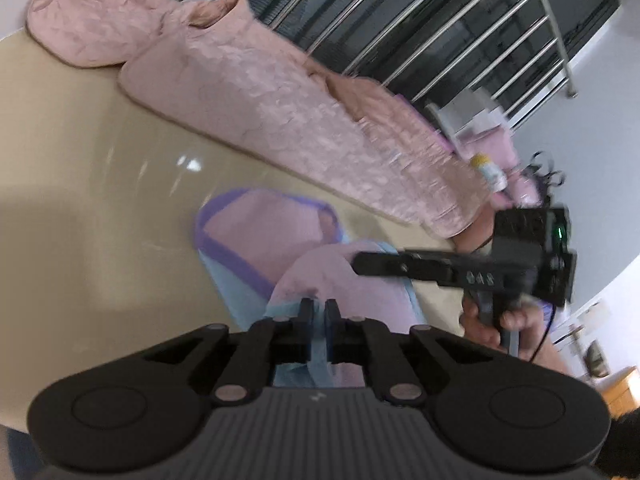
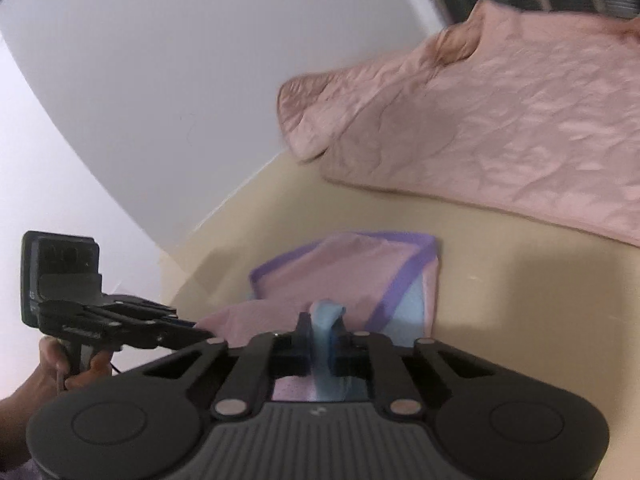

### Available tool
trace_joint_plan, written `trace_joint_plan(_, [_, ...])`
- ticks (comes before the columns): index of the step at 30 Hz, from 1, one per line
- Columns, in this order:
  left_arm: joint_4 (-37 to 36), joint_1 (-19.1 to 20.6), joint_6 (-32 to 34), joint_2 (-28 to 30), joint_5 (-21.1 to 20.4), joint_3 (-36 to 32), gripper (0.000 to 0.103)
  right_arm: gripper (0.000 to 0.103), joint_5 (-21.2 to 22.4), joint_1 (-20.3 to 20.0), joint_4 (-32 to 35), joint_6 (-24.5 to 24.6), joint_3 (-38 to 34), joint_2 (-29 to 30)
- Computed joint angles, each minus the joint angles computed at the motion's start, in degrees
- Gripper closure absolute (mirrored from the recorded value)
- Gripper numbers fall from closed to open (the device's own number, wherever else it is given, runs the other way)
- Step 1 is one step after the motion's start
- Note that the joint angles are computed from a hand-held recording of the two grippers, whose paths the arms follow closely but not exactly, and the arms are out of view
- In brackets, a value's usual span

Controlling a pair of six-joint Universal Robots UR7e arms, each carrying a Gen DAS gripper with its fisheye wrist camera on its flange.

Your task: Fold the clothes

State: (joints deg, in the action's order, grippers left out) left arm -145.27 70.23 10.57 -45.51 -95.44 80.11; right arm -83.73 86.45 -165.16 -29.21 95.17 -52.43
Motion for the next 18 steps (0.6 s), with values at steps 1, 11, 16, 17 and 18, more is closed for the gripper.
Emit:
trace_joint_plan(1, [-0.11,-0.18,0.31,-0.02,-0.46,-0.11,0.098,0.096,0.13,0.14,-2.28,0.37,2.19,-1.24])
trace_joint_plan(11, [7.95,-1.94,-2.38,3.92,5.44,-5.96,0.094,0.096,-15.66,4.89,-12.09,11.70,6.21,-0.73])
trace_joint_plan(16, [4.10,-2.22,-3.43,4.14,9.04,-5.03,0.083,0.090,-22.14,5.93,-14.78,12.96,5.46,1.66])
trace_joint_plan(17, [4.23,-2.26,-3.09,4.09,8.85,-5.06,0.083,0.078,-24.01,6.65,-16.82,12.42,5.66,2.08])
trace_joint_plan(18, [4.53,-2.40,-2.53,4.01,8.73,-5.02,0.083,0.072,-25.49,7.33,-18.94,11.39,6.14,2.10])
